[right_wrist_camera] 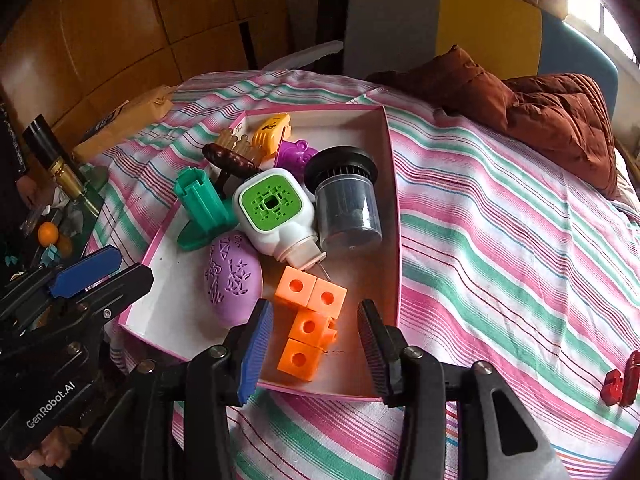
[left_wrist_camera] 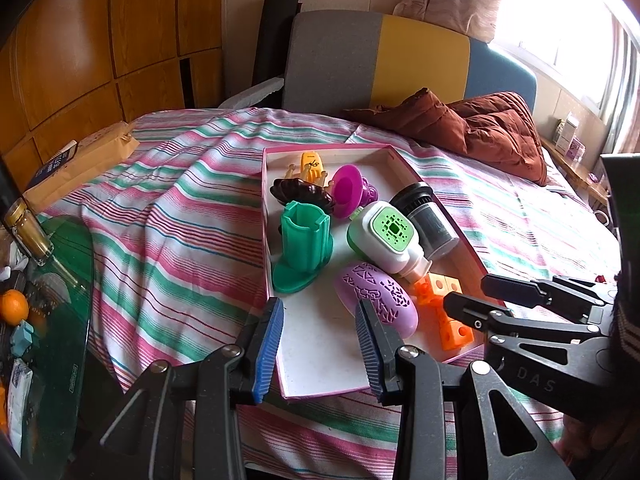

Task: Organize rigid objects
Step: 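Carry the orange blocks into the tray and open the right tool, then move both tools back to the red puzzle piece and red cylinder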

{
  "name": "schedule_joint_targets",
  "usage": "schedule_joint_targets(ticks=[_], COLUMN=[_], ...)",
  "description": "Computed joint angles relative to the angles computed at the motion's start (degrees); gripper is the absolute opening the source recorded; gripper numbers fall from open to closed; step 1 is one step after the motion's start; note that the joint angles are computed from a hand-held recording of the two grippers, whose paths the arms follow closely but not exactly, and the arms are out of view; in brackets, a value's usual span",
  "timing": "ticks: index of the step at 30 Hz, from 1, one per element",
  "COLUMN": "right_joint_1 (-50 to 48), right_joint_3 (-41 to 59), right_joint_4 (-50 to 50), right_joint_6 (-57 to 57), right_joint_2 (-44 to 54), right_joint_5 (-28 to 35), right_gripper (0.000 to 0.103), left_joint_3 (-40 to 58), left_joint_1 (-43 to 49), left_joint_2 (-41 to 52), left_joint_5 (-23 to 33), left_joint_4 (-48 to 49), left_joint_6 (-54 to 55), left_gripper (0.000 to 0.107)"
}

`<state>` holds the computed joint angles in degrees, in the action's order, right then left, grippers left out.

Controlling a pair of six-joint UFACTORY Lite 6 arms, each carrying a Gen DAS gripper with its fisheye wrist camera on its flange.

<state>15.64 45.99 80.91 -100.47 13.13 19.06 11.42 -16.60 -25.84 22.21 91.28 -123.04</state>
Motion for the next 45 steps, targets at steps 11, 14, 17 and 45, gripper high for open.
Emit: schedule_joint_targets(ticks=[11, 14, 17, 45], right_joint_1=[-6.7, -9.3, -11.9, -41.1], right_joint_3=[-1.6, -0.7, 0.7, 43.1], right_joint_4=[3.4, 1.6, 0.0, -28.1], right_joint_6=[-5.2, -4.1, -3.9, 21.8], right_joint_2=[-3.3, -2.9, -1.8, 25.5], right_joint_5=[2.2, 2.6, 2.6, 4.6], right_gripper=[0.044, 0.044, 0.044, 0.044], left_joint_3=[1.5, 1.8, 2.1, 9.4], left_joint_1=[-4.5, -5.5, -6.5, -15.2], left_joint_2=[0.8, 1.0, 1.2, 6.7], left_joint_5=[3.4, 4.2, 5.0, 9.4], left_joint_4=[-4.3, -5.2, -5.8, -10.1], left_joint_6=[2.5, 2.7, 3.1, 6.4], left_gripper=[0.042, 0.045, 0.045, 0.050])
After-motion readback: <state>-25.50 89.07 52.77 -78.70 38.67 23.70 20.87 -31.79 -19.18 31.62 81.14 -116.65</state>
